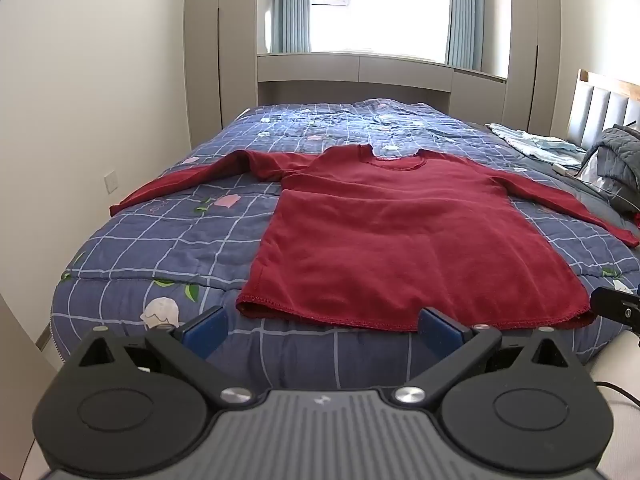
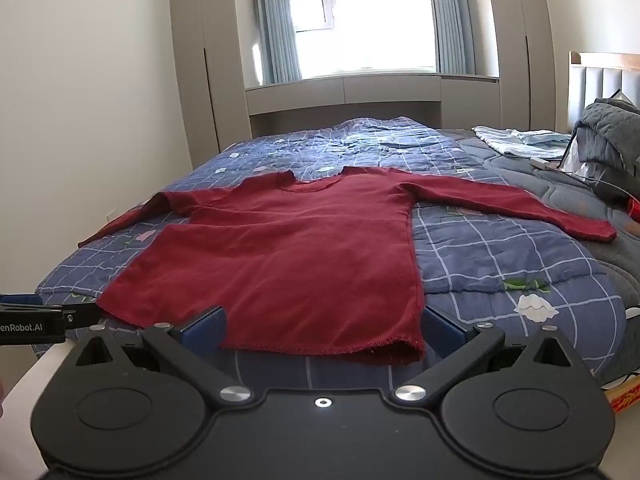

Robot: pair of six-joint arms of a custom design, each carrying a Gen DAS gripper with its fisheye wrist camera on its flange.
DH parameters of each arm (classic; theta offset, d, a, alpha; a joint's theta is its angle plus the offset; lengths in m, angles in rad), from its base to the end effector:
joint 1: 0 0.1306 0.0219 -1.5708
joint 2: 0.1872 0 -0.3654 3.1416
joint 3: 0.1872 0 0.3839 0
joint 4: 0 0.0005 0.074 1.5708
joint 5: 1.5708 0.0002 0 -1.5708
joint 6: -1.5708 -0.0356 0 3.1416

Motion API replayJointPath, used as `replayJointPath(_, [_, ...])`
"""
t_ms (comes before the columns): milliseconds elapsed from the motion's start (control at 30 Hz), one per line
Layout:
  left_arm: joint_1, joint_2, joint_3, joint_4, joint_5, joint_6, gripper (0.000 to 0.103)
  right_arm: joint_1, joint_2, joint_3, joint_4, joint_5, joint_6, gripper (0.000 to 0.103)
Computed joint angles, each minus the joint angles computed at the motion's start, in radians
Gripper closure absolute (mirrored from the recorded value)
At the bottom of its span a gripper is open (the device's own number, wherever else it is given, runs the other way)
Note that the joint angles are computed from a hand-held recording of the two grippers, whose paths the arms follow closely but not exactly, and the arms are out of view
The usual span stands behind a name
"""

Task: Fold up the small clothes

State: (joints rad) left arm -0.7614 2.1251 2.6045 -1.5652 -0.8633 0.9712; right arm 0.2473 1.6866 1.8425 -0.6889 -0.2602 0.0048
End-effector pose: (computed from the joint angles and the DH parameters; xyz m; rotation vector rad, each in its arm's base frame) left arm 0.4920 -0.4323 0.4911 -0.4751 2.1414 0.2394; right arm 0.5830 0.1561 0.4837 -0.4208 2.0693 0.4189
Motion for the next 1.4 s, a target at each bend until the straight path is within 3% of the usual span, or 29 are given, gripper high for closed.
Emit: replayJointPath(1400, [0.003, -0.010, -0.018, 0.012, 0.003, -0.005, 0.000, -0.002, -0.002, -0.003, -0.004, -0.003, 0.002, 0.000])
